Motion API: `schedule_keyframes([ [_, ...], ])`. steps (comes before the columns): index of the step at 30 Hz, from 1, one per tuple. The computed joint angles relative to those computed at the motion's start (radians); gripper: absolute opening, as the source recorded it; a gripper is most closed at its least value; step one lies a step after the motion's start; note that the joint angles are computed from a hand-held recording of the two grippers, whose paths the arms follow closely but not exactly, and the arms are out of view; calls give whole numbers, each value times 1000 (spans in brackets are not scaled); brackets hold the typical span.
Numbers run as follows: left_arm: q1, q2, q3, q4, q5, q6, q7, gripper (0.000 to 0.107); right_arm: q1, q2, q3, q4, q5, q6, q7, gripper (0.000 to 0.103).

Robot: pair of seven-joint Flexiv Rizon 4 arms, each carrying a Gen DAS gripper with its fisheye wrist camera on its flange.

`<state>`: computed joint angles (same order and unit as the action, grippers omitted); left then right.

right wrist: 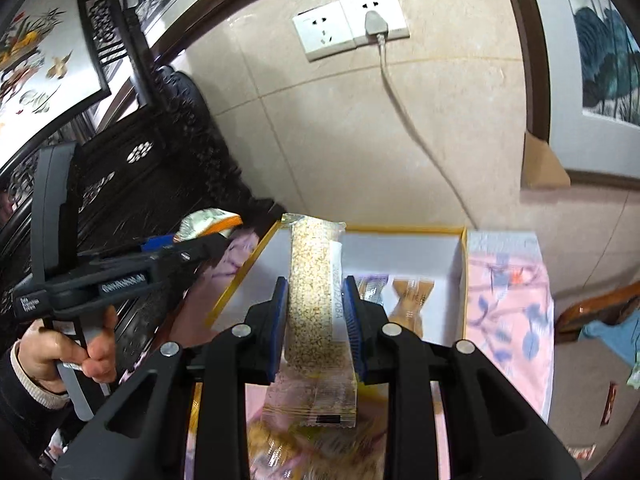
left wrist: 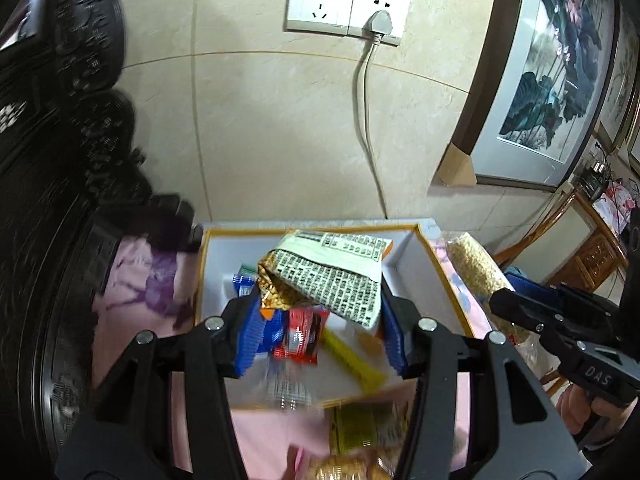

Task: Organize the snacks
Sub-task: 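Carry both snacks over the yellow box and open both grippers, then move both grippers back to the remaining snacks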

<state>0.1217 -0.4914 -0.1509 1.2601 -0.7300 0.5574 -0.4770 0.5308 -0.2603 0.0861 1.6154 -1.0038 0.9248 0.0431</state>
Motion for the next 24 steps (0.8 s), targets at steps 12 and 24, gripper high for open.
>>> schedule_keyframes([
  [12,14,-4,-16,-13,-30,82,-68,97,-2,49,9,27,-110,-118,145,64],
  [24,76,172,91,288,-77,98,106,99,55,116,140,203,73,-210,278,64],
])
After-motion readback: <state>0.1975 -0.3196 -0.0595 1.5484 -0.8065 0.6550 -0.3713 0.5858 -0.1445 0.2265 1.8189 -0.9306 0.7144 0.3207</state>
